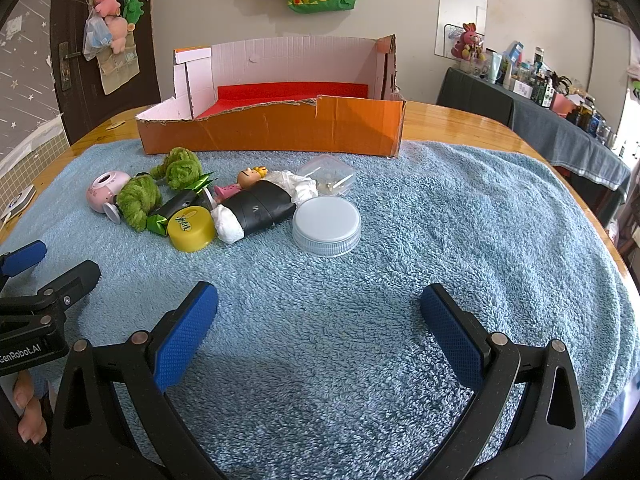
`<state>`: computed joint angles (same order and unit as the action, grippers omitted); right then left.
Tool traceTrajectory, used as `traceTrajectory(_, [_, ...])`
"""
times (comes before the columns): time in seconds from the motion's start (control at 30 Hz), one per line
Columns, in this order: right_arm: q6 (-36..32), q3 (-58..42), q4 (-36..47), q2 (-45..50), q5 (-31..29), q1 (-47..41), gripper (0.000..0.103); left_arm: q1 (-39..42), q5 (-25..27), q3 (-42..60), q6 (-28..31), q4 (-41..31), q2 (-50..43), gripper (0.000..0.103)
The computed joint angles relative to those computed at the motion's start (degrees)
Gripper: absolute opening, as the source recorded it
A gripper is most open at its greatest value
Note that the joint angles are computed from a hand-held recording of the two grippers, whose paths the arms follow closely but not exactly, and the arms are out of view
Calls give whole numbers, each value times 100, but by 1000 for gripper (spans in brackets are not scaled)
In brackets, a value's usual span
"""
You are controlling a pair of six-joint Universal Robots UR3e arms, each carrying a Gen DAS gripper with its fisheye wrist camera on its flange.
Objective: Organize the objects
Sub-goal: 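Move the left tool toward the pink round speaker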
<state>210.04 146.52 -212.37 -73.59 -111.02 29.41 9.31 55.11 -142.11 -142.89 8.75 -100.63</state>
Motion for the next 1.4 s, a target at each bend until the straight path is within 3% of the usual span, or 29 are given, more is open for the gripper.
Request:
traceTrajectory(0.47, [-87,6,170,-197,279,-102,103,-44,60,108,83,-311,75,103])
traceTrajectory(0.63, [-251,273,145,-489,591,-418,103,-33,-20,383,222,-1036,332,103])
traceTrajectory(0.87, [-564,299,717,-1057,1093,-1018,103,-84,-57,1306,163,-2094,296,103])
traceTrajectory(1.13, [-1400,159,1712,-1741,1905,-1785,103,-376,150,2786,214,-3336,-128,102])
traceTrajectory(1.27, [-2051,110,2388,-2037,2651,-2306,103,-637,497,3621,542,-4204,-442,101])
traceTrajectory(1.4, [-2549,49,2879,-2219,2950,-2554,103,-800,643,4156,858,-4737,-680,101])
